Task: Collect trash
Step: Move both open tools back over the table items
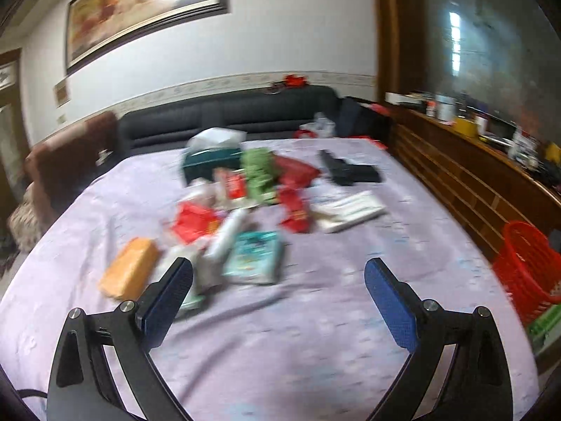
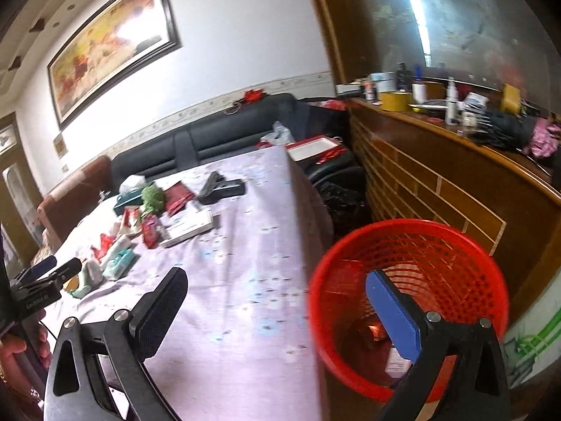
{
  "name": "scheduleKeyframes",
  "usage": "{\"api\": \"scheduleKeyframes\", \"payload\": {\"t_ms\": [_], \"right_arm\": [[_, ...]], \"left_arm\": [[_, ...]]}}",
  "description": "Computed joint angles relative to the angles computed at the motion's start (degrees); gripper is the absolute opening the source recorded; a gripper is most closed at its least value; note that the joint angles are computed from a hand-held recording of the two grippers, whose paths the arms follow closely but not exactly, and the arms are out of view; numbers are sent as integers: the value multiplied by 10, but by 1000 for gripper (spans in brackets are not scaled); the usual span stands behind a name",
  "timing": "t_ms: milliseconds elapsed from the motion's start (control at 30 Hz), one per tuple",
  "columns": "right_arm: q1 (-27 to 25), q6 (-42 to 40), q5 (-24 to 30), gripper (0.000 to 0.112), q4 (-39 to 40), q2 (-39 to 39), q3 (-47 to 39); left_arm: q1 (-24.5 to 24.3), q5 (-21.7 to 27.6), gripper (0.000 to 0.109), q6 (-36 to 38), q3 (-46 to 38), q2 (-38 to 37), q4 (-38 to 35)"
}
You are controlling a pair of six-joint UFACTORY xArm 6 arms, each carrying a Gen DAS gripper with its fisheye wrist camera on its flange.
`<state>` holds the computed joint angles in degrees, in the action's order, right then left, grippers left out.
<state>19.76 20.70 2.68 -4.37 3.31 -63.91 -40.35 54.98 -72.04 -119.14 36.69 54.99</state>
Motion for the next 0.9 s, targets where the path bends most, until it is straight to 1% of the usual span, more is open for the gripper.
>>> {"api": "scheduleKeyframes", "payload": {"t_ms": [67, 167, 267, 367, 433, 500, 633, 700, 800, 900], "right_arm": [[11, 11, 7, 103, -19, 14, -19], [25, 25, 18, 103, -44, 31, -44], [41, 31, 37, 103, -60, 56, -82], [63, 25, 55, 103, -63, 90, -129], [73, 27, 63, 103, -71, 109, -156], [88, 14, 71, 103, -60, 139, -195], [107, -9, 87, 103, -43, 193, -263], [111, -23, 102, 103, -33, 230, -313], [110, -30, 154, 103, -38, 300, -415], [107, -62, 229, 103, -8, 384, -546]], "left_arm": [[10, 2, 97, -37, 71, -45, 15], [25, -3, 97, -85, 148, -94, 27], [39, -15, 97, -124, 209, -133, 36], [49, -15, 97, -137, 244, -156, 44], [53, -10, 98, -139, 256, -164, 48], [59, -12, 98, -136, 264, -168, 45], [75, -30, 98, -119, 266, -166, 32], [81, -36, 98, -106, 257, -157, 25], [92, -52, 98, -75, 230, -133, 4], [103, -62, 97, -41, 200, -103, -30]]}}
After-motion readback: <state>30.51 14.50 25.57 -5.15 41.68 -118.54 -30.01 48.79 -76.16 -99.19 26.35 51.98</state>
